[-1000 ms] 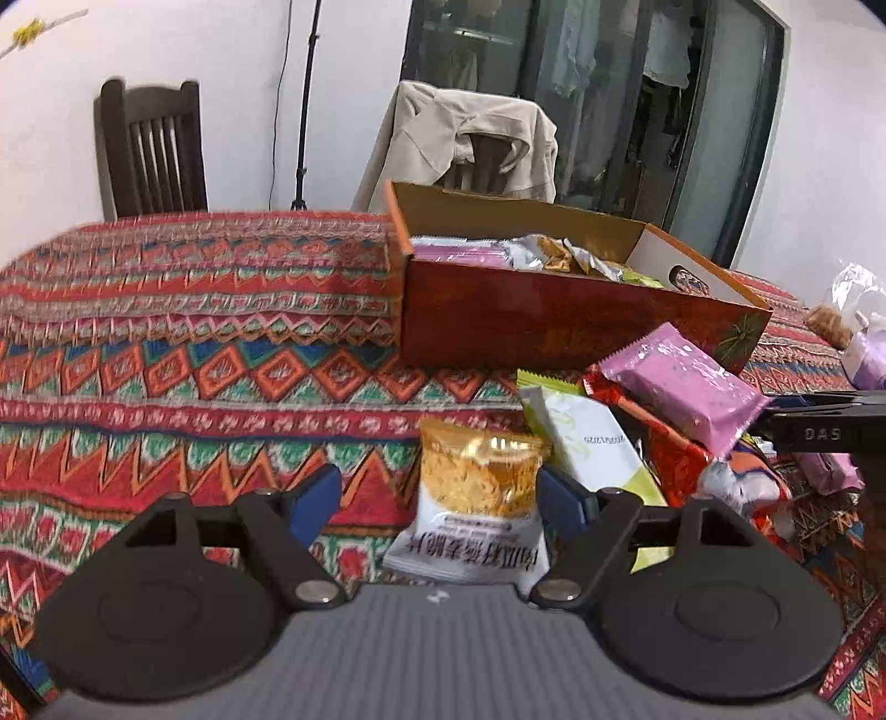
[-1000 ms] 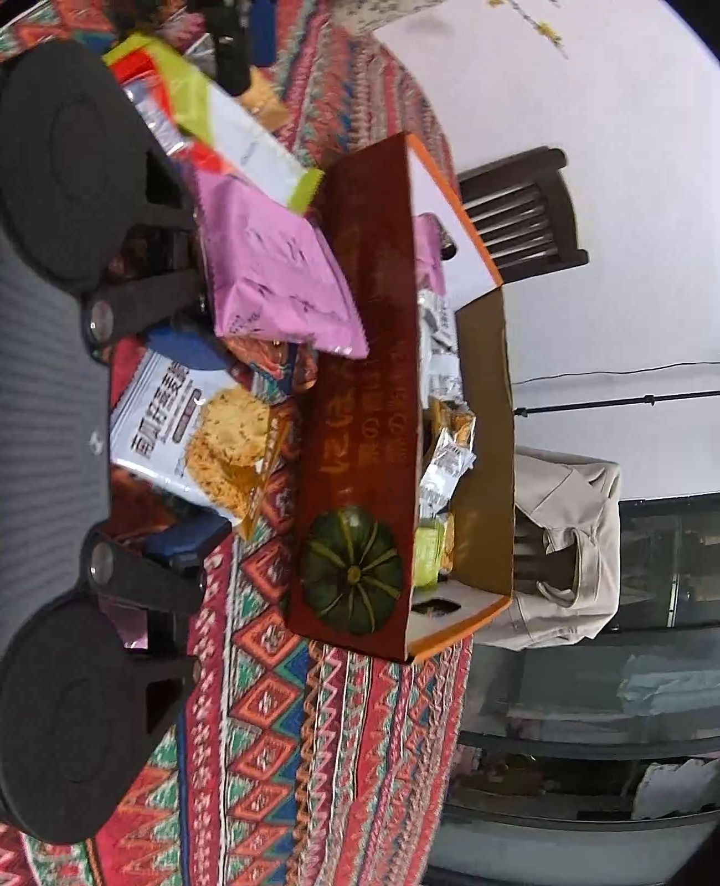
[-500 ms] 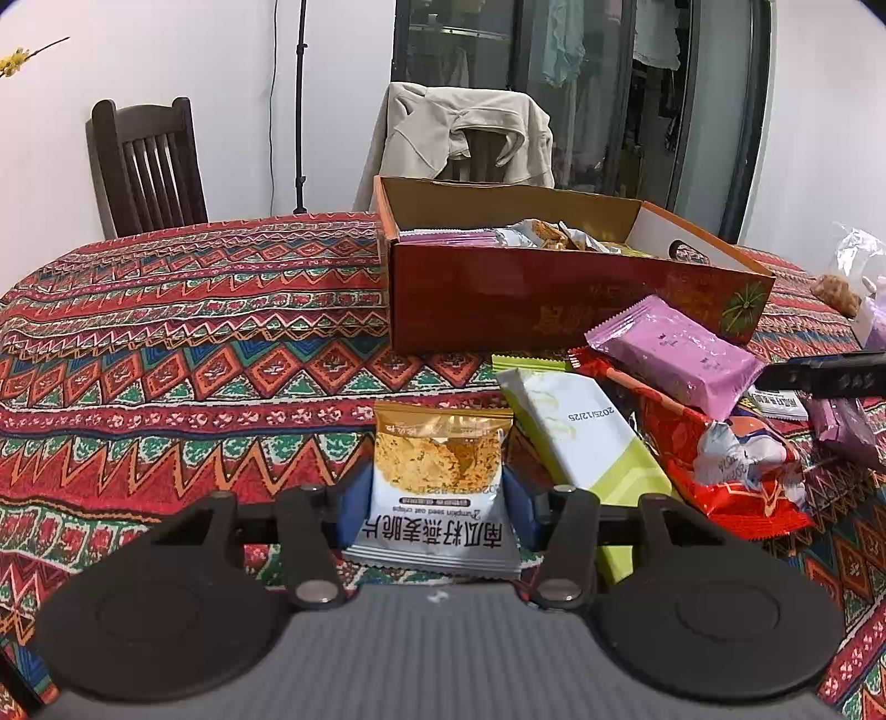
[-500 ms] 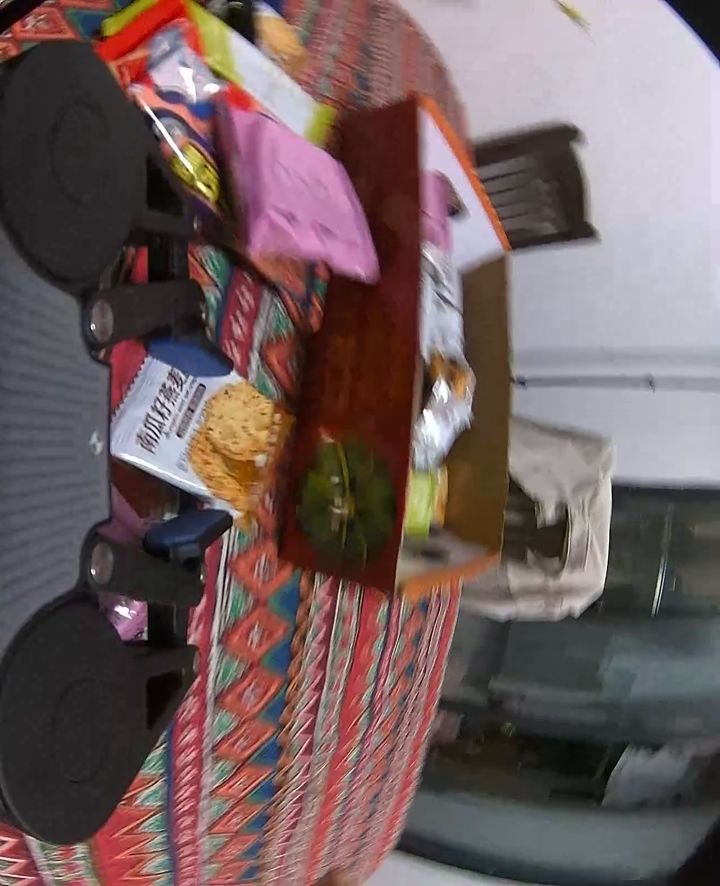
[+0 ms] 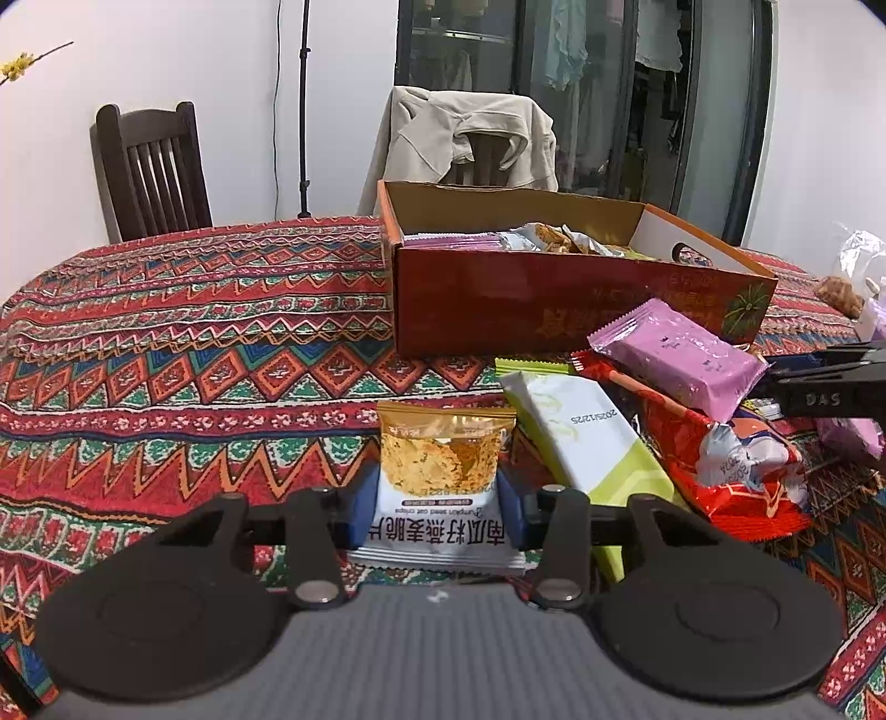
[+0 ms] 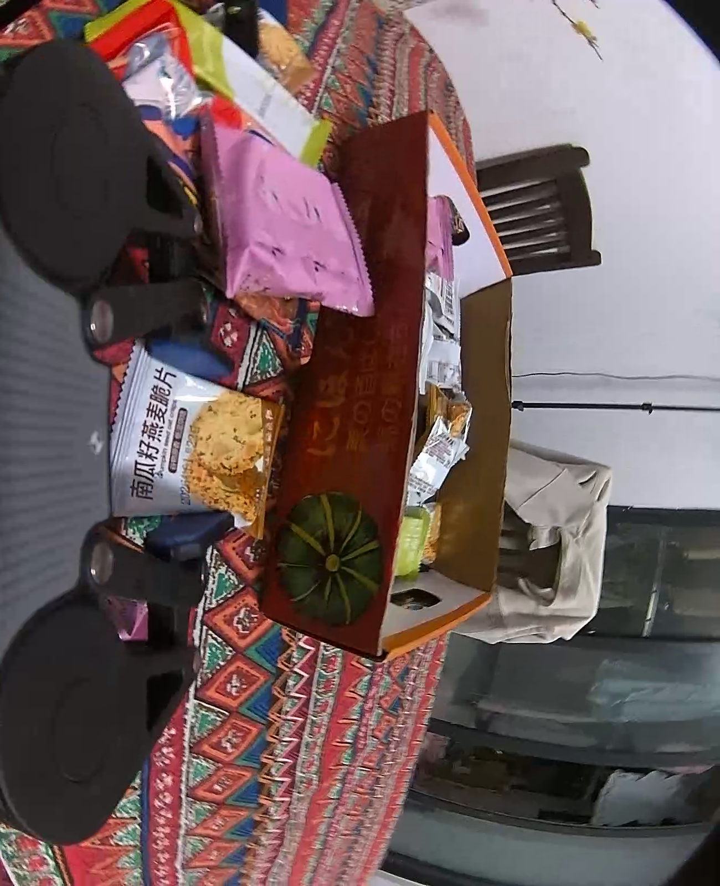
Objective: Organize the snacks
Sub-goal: 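Carry both oat-crisp packets with both tools up to the cardboard box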
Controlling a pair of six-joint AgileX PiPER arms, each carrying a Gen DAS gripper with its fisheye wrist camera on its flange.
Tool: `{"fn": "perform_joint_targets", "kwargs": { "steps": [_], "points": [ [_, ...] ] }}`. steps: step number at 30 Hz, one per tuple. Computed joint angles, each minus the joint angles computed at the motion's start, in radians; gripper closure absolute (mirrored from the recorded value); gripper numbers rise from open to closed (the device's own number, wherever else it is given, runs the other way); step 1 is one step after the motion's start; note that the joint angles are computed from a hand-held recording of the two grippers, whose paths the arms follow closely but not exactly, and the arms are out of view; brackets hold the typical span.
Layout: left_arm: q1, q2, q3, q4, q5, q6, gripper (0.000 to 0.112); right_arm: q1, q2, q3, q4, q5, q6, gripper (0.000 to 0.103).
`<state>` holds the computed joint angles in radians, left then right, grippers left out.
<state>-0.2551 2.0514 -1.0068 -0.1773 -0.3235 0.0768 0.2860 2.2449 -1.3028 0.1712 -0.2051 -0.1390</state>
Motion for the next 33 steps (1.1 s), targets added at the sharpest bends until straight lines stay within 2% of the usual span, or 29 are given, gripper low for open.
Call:
{"fn": "perform_joint_targets", "kwargs": {
  "steps": [2,4,8,13,15,17,21,24,28,30,33],
  "points": [
    [-0.007,-0.01,0.01,-0.038,-0.012,0.039,0.068,0.001,-0.017,0.026,-0.015,-0.021,0.016,0.063],
    [-0.017,-0.052,0.041,-0.091,-0.02,0.067,0.068,-0.007,-0.055,0.08,-0.048,-0.057,0.058,0.064],
    [-0.052,-0.206,0.223,-0.087,-0.107,0.021,0.068,-0.021,-0.205,0.292,-0.157,-0.2,0.188,0.064],
    [-0.203,-0.413,0.512,-0.241,-0.251,-0.033,0.068,-0.039,-0.465,0.671,-0.391,-0.41,0.379,0.064],
    [-0.292,-0.472,0.599,-0.32,-0.28,-0.081,0.068,-0.021,-0.547,0.809,-0.414,-0.465,0.382,0.064],
    [-0.373,-0.511,0.638,-0.42,-0.275,-0.072,0.068,-0.004,-0.588,0.902,-0.437,-0.502,0.407,0.064],
    [-0.521,-0.551,0.631,-0.689,-0.279,0.139,0.068,-0.01,-0.612,1.007,-0.486,-0.556,0.438,0.064],
    [-0.585,-0.571,0.615,-0.791,-0.312,0.229,0.068,-0.042,-0.629,1.053,-0.514,-0.6,0.444,0.064],
    [-0.596,-0.552,0.579,-0.802,-0.31,0.253,0.068,-0.096,-0.646,1.062,-0.587,-0.622,0.478,0.064],
    [-0.56,-0.544,0.558,-0.758,-0.275,0.238,0.068,-0.111,-0.64,1.059,-0.605,-0.629,0.485,0.064],
    [-0.454,-0.53,0.485,-0.616,-0.188,0.208,0.068,-0.141,-0.621,1.015,-0.66,-0.621,0.522,0.064]
  ]
}}
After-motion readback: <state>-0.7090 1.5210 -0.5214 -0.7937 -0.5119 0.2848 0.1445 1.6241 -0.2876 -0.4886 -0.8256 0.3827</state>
